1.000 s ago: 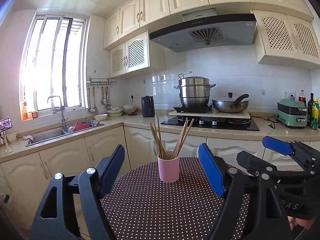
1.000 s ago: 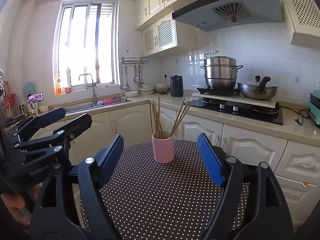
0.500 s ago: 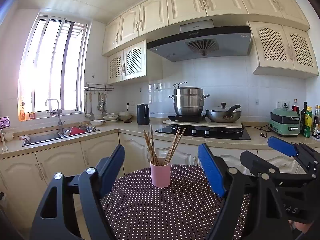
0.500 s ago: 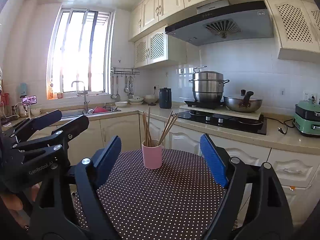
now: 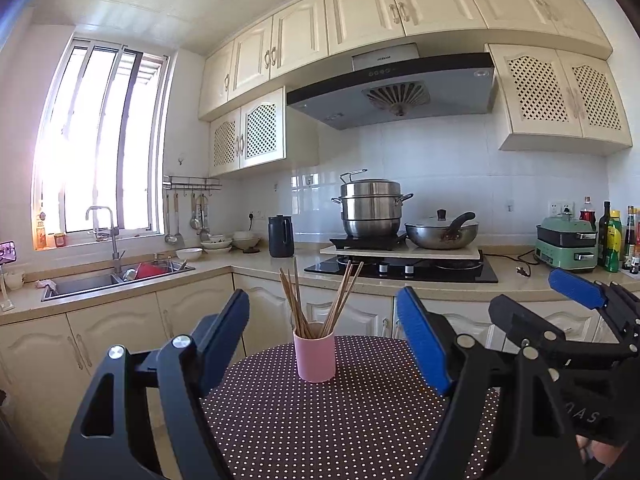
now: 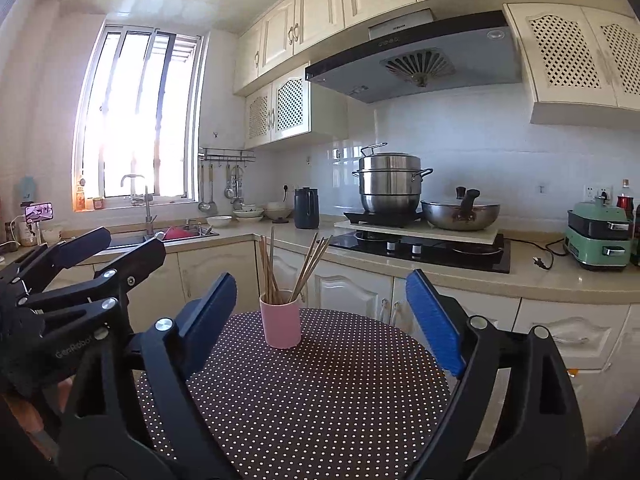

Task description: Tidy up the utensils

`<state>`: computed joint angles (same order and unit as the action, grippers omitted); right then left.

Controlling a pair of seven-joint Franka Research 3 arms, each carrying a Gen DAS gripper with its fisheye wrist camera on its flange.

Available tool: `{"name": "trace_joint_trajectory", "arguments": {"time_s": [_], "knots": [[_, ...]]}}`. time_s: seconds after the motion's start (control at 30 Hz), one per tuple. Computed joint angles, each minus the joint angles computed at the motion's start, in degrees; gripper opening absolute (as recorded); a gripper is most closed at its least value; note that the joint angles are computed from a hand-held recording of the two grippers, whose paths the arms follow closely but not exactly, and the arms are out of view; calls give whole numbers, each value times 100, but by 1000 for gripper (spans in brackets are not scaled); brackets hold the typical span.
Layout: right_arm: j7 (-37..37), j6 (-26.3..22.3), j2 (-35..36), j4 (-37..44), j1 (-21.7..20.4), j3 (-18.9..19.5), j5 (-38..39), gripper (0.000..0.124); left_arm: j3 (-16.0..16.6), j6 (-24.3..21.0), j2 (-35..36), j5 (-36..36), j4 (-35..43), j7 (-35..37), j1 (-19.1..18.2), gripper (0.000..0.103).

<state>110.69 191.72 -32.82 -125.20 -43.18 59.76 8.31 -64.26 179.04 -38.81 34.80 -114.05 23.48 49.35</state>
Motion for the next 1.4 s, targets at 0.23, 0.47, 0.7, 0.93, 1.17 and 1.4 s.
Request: {"name": "trace_joint_trajectory", "arguments": {"time_s": [0.23,0.47,0.7,0.93,1.17,1.4], "knots": [[19,34,-2,-28,-40,47,25,86,-39,33,-134,-53,-34,-48,80,75],[-2,37,79,-1,-27,57,16,86,-40,24,-281,-100,-76,-95,136,75],[14,5,86,9,-60,79,10,86,-77,42,-242,-127,-69,-61,149,75],[34,18,72,-8,-53,65,6,86,-98,35,-269,-142,-64,-51,163,75],[33,26,50,-35,-38,48,22,86,-111,30,-316,-163,-61,-54,180,75],[63,-5,3,-61,-27,32,40,86,-155,28,-296,-179,-40,-34,203,75]]}}
